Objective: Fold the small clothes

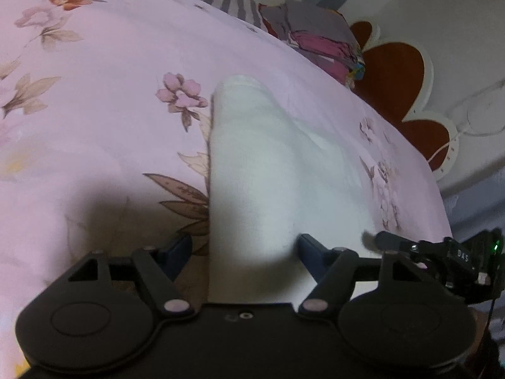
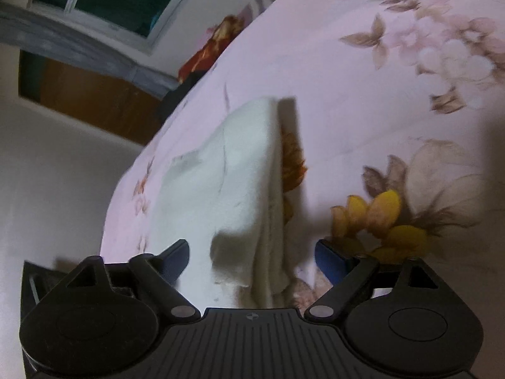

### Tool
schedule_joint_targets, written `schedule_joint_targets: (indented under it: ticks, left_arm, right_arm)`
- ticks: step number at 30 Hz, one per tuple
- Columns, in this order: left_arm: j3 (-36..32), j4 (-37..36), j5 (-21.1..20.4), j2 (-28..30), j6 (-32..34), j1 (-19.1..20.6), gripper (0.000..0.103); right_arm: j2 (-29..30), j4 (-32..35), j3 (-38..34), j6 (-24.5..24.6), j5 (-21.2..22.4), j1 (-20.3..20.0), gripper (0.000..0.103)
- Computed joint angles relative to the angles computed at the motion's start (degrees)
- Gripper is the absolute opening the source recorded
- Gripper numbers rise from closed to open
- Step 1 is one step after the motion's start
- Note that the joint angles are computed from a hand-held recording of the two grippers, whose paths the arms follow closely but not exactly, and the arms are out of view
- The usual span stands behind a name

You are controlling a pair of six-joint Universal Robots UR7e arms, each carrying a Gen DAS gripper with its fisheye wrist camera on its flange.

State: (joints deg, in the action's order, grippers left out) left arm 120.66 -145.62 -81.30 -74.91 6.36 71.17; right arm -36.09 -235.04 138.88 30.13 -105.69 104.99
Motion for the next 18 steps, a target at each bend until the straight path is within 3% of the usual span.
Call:
schedule_joint_targets:
  ticks: [3, 5, 6, 8, 10, 13, 18]
  left_arm:
    - [0.4, -1.4, 0.9, 0.7, 0.2, -0.8, 0.072]
    - [1.2, -2.8, 3.1, 0.9, 0.1, -2.1, 0.068]
    - [1.7, -3.7, 4.4, 1.0, 0.2, -2.9, 0.058]
    - [3.1, -5.7, 6.8, 1.0, 0.4, -4.6, 0.05]
    - [5.1, -8.3, 10.2, 0.7, 2.0, -7.2, 0.04]
    - [7.9, -10.9, 14.9, -0.2, 3.9, -10.7, 0.036]
    - [9.6, -10.9, 16.8, -3.1, 4.3, -13.2, 0.035]
  right_arm:
    - [-0.1, 4.0, -2.2, -2.0, -0.9, 0.9, 0.069]
    - [-0.1, 6.4, -3.7, -3.8, -3.8, 2.2, 0.056]
    - [0.0, 7.6, -4.4, -4.3, -5.4, 2.8, 0.054]
    - [0.3, 9.9, -5.9, -6.2, -8.8, 4.3, 0.042]
    - [1.1, 11.0, -7.1, -7.5, -10.9, 5.6, 0.037]
    - [1.8, 11.2, -8.1, -9.8, -13.9, 7.9, 0.032]
    - [2.2, 10.6, -9.4, -11.1, -16.0, 10.8, 0.03]
